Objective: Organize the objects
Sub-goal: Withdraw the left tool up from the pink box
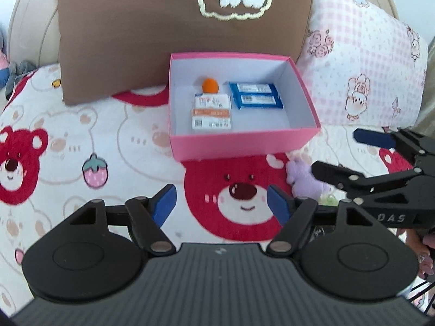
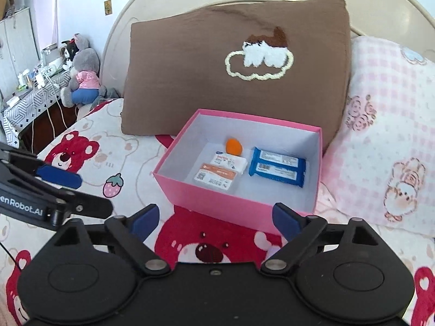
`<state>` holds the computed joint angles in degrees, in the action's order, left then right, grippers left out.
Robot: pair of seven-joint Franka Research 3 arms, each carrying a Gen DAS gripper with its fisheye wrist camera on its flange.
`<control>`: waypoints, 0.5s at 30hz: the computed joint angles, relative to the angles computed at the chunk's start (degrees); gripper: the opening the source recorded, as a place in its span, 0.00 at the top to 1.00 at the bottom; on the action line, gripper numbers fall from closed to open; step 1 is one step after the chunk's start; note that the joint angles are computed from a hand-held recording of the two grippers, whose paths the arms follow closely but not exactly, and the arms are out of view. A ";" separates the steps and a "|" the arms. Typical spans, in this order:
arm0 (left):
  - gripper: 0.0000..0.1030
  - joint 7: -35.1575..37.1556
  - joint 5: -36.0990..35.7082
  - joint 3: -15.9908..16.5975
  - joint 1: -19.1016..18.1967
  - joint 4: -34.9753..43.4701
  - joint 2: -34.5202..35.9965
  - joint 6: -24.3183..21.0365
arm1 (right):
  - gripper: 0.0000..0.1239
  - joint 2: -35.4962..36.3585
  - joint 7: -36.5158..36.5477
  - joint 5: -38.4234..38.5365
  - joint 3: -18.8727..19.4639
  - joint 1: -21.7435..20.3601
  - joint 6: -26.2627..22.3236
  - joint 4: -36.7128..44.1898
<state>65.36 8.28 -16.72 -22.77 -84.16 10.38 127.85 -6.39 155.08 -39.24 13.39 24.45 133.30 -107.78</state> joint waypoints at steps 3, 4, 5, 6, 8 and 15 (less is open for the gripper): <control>0.26 0.23 0.49 -0.11 -0.13 -1.73 -1.77 -0.24 | 0.23 -1.93 0.86 0.15 0.48 0.13 -1.38 -1.24; 0.24 0.07 0.56 -0.17 -0.16 -2.58 -2.54 0.07 | 0.23 -2.79 1.26 0.44 0.60 0.03 -1.12 -2.00; 0.18 -0.16 0.46 -0.22 -0.15 -3.39 -3.27 0.43 | 0.23 -3.59 1.51 0.98 0.72 -0.14 -0.78 -2.68; 0.13 -0.43 0.36 -0.26 -0.12 -4.59 -4.28 1.18 | 0.23 -4.54 1.78 1.46 0.88 -0.37 -0.36 -3.52; 0.08 -0.83 0.33 -0.38 -0.09 -6.59 -5.97 2.55 | 0.22 -6.18 2.49 1.72 1.67 -0.96 0.07 -4.89; 0.04 -0.95 -2.11 -0.75 0.04 -10.65 -9.36 3.79 | 0.22 -10.53 1.35 2.19 4.66 -2.59 0.25 -7.97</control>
<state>64.41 6.17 -17.47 -22.73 -94.81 1.02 131.63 -16.92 156.42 -37.05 18.06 21.86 133.55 -115.75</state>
